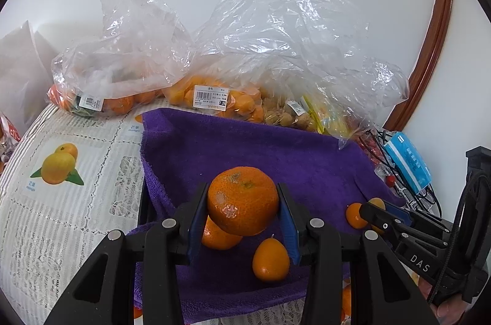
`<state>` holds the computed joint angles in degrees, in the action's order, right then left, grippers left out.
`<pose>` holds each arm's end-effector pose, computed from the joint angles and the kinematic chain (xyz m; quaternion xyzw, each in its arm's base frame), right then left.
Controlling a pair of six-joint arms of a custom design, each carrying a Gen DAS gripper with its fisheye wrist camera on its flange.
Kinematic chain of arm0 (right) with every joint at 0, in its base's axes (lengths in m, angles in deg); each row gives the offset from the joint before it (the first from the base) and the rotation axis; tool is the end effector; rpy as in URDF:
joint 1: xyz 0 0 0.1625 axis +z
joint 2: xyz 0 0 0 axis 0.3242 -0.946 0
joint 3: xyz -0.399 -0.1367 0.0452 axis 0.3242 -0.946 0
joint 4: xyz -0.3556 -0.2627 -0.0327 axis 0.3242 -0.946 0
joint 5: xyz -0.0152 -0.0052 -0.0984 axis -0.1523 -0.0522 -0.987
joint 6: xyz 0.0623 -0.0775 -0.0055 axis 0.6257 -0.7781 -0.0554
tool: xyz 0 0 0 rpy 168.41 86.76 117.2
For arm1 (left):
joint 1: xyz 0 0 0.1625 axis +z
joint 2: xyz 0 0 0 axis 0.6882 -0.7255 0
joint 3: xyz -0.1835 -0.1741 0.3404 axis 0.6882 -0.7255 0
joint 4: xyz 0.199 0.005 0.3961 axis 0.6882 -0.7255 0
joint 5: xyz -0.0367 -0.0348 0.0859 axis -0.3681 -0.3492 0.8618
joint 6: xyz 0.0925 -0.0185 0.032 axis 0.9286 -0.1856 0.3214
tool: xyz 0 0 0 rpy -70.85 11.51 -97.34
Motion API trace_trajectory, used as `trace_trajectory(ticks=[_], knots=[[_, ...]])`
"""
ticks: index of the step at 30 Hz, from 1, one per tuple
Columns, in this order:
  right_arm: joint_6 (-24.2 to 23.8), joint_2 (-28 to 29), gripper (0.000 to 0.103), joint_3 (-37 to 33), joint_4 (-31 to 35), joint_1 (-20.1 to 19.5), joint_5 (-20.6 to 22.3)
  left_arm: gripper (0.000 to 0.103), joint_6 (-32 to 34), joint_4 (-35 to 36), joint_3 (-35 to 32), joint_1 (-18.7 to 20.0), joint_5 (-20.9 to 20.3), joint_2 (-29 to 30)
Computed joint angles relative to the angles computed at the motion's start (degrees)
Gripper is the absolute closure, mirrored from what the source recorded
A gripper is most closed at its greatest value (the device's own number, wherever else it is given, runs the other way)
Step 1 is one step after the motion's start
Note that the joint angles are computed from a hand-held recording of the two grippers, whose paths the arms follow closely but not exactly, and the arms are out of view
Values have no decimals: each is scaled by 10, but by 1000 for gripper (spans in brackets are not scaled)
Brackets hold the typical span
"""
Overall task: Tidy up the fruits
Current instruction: 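Lower the fruits onto the towel and open both grippers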
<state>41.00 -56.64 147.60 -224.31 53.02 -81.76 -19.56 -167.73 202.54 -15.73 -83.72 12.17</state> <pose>0.0165 -0.3129 0.1387 0.1218 -0.8845 0.3413 0.2940 -0.1945 -0.3334 -0.0143 0.1991 0.8955 -0.3505 0.1887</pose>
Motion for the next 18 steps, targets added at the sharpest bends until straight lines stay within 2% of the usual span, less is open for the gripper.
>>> trace_trajectory(ticks=[18], knots=[[-5,18,78,-17,11,17,-59,62,8,14,-7,12,-30,6]])
